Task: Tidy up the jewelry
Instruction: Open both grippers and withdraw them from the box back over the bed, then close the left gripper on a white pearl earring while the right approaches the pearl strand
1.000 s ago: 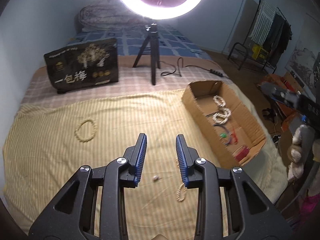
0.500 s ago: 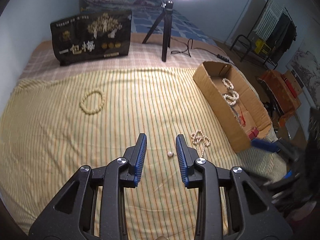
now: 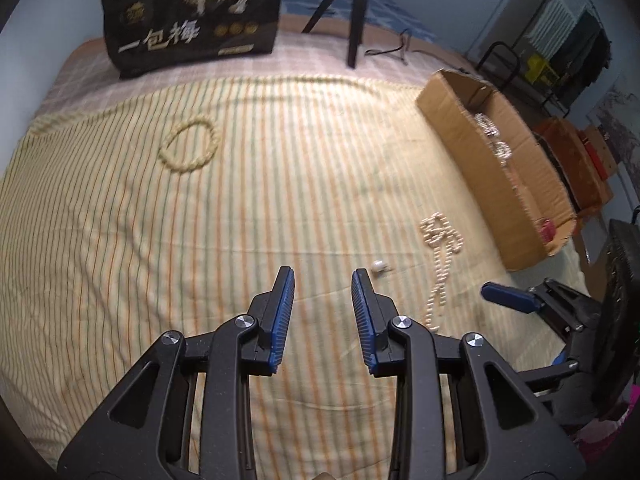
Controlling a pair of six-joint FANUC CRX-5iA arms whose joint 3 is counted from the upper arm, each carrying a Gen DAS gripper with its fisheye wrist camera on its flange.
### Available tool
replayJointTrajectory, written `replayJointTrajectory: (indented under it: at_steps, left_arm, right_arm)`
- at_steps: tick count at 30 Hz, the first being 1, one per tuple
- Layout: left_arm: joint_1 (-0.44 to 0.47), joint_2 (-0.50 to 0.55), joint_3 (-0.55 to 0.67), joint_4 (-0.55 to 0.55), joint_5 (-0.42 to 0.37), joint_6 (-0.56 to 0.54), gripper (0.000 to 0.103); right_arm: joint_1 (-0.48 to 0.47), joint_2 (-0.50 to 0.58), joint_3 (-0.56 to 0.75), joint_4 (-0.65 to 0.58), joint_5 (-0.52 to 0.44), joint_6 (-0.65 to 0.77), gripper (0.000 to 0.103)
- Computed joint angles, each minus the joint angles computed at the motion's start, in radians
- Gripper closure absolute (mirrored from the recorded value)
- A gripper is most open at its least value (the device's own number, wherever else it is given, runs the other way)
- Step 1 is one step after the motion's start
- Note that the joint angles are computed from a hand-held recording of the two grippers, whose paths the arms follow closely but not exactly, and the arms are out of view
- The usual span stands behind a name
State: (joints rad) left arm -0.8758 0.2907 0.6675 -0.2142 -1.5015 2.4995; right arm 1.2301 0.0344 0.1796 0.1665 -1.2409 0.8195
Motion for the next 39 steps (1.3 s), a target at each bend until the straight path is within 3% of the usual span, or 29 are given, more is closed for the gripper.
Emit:
replayJointTrajectory:
  at_steps: [12, 15, 24, 26, 35, 38, 39]
  left_arm:
    - [0.023, -0.012, -0.061, 0.022, 0.016, 0.016, 0.074]
    - [0.032, -0.012, -0.072, 0.033, 0.019, 0.022, 0.083]
    - [0.044, -0.014, -0.102, 0.043, 0.035, 0.021, 0.084]
    - [0.045, -0.008, -0.100, 0.040, 0.026, 0.016, 0.089]
    - [0.039, 0.008, -0.090, 0.023, 0.010, 0.002, 0.097]
    - [0.038, 0.011, -0.086, 0.020, 0.008, 0.003, 0.097]
    - [0.038, 0.011, -0.085, 0.020, 0.007, 0.002, 0.097]
  right_arm:
    - [-0.013, 0.029, 0.002, -0.019, 0.023, -0.034, 0.032]
    - [-0.015, 0.033, 0.001, -0.015, 0.029, -0.044, 0.032]
    - [-0.014, 0.047, 0.006, 0.003, 0.036, -0.053, 0.033]
    - [-0.012, 0.052, 0.005, 0.011, 0.036, -0.056, 0.034]
    - [0.006, 0.082, 0.015, 0.064, 0.014, -0.038, 0.034]
    - [0.011, 0.096, 0.021, 0.087, 0.003, -0.023, 0.039]
    - [0.013, 0.097, 0.020, 0.095, 0.002, -0.024, 0.045]
